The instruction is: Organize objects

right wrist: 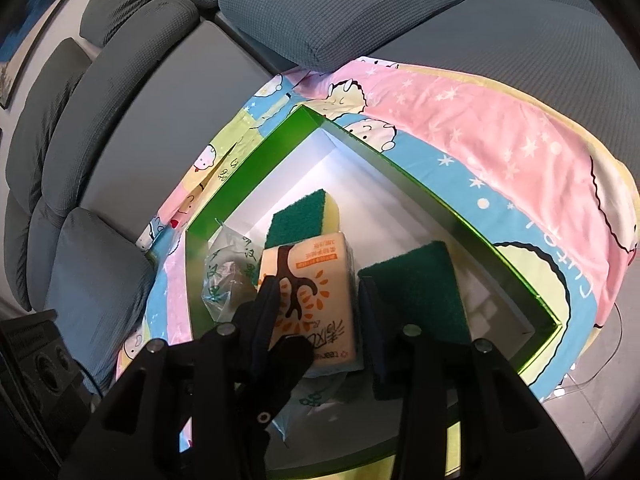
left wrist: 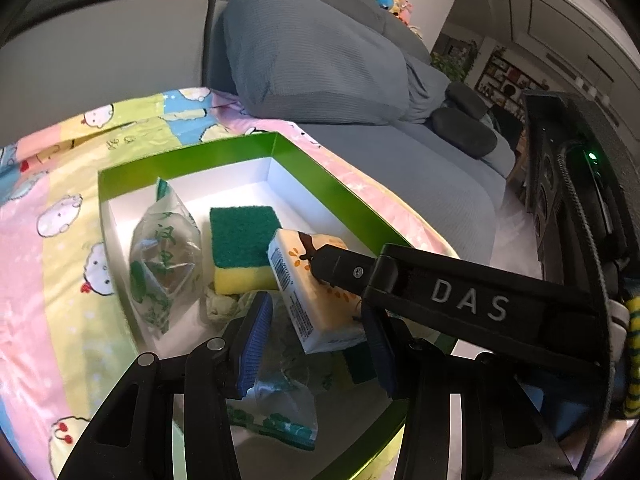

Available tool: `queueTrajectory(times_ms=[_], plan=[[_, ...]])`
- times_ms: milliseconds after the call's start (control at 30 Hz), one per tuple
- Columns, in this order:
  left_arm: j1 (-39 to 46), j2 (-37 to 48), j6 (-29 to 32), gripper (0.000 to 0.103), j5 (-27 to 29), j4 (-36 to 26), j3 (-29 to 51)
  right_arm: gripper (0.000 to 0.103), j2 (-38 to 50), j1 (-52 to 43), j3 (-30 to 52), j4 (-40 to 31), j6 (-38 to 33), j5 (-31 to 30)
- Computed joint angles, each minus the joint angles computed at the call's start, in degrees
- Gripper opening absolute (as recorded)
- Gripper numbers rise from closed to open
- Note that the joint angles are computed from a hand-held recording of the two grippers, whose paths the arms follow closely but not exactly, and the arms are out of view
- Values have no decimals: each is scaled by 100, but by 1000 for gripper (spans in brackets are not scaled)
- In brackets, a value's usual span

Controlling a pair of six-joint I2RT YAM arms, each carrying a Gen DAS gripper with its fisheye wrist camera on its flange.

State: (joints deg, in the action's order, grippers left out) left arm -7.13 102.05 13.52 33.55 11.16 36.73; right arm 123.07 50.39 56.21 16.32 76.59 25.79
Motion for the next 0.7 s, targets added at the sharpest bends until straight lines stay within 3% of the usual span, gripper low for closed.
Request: queueTrajectory(times_ms=[700], plan=[[1077,-1525,641,47,302,-661,-443,46,-184,349,290,-664,193,670]])
